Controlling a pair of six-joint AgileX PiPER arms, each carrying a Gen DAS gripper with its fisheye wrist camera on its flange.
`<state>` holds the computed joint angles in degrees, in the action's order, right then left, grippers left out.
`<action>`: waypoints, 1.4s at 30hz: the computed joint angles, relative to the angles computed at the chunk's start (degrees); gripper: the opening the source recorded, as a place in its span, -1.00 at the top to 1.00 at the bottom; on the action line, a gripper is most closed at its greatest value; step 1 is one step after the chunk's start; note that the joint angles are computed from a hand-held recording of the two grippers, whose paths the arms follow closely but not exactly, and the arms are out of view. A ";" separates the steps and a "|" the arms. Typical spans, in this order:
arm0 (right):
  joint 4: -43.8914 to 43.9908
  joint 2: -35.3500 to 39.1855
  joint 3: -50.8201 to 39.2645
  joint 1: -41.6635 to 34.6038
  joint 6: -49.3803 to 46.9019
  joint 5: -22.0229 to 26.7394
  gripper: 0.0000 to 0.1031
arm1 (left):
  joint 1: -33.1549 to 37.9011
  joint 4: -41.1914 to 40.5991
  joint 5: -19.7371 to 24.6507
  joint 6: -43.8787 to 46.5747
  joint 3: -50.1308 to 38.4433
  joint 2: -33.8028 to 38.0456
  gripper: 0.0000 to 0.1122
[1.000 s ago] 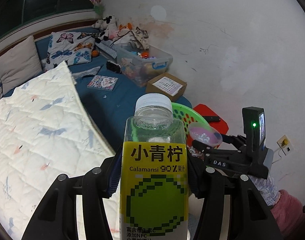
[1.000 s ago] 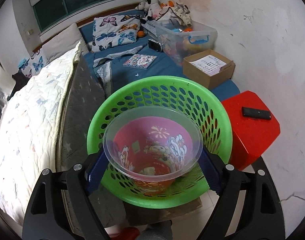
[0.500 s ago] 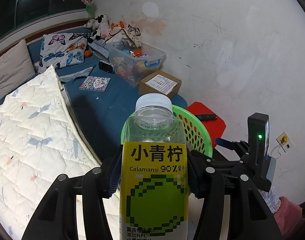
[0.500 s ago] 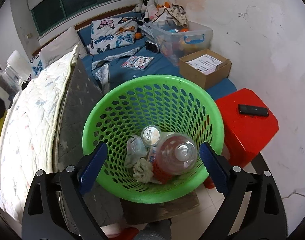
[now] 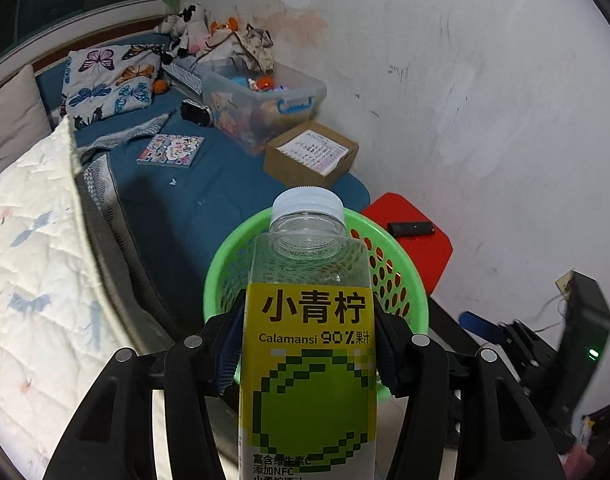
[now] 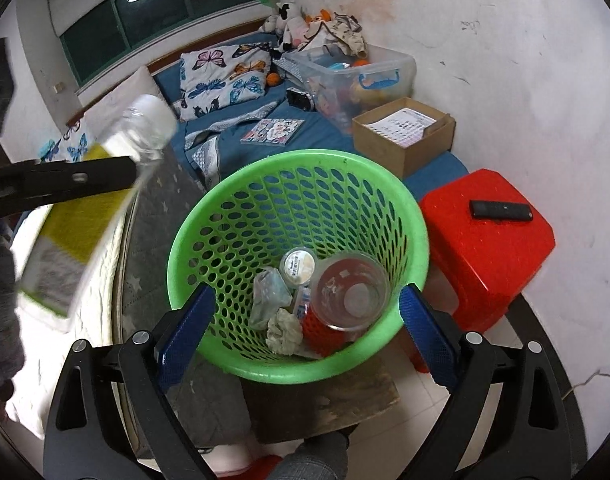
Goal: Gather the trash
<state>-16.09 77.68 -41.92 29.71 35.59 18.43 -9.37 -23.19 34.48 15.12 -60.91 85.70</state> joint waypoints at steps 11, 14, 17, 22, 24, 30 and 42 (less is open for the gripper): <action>4.91 -3.67 4.12 -2.44 -4.22 -0.92 -0.80 | -2.69 1.16 -2.24 -2.31 -6.36 8.21 -0.18; 2.74 -4.95 5.12 -1.25 -1.32 -0.75 -0.80 | -2.21 -0.70 -2.70 -0.14 -5.30 6.94 -0.22; 0.26 -5.92 5.54 0.31 1.77 -0.45 -0.80 | -1.50 -1.10 -3.13 1.22 -2.83 3.96 -0.24; -6.92 -8.68 6.43 5.04 11.33 0.54 -0.80 | 2.48 -4.36 -2.93 5.72 3.79 -4.42 -0.35; -10.69 -9.28 6.34 7.66 16.61 1.62 -0.80 | 4.96 -6.20 -2.21 7.94 6.12 -7.49 -0.40; -21.18 -9.00 4.54 17.62 31.36 6.80 -0.80 | 14.92 -10.77 1.06 16.17 13.94 -18.56 -0.55; -31.35 -1.47 -4.08 33.69 44.33 18.58 -0.85 | 45.71 -20.29 15.41 40.70 22.38 -33.21 -0.69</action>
<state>-47.44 76.21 -46.00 63.40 79.92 37.01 36.34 -43.48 49.90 55.82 -38.52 52.49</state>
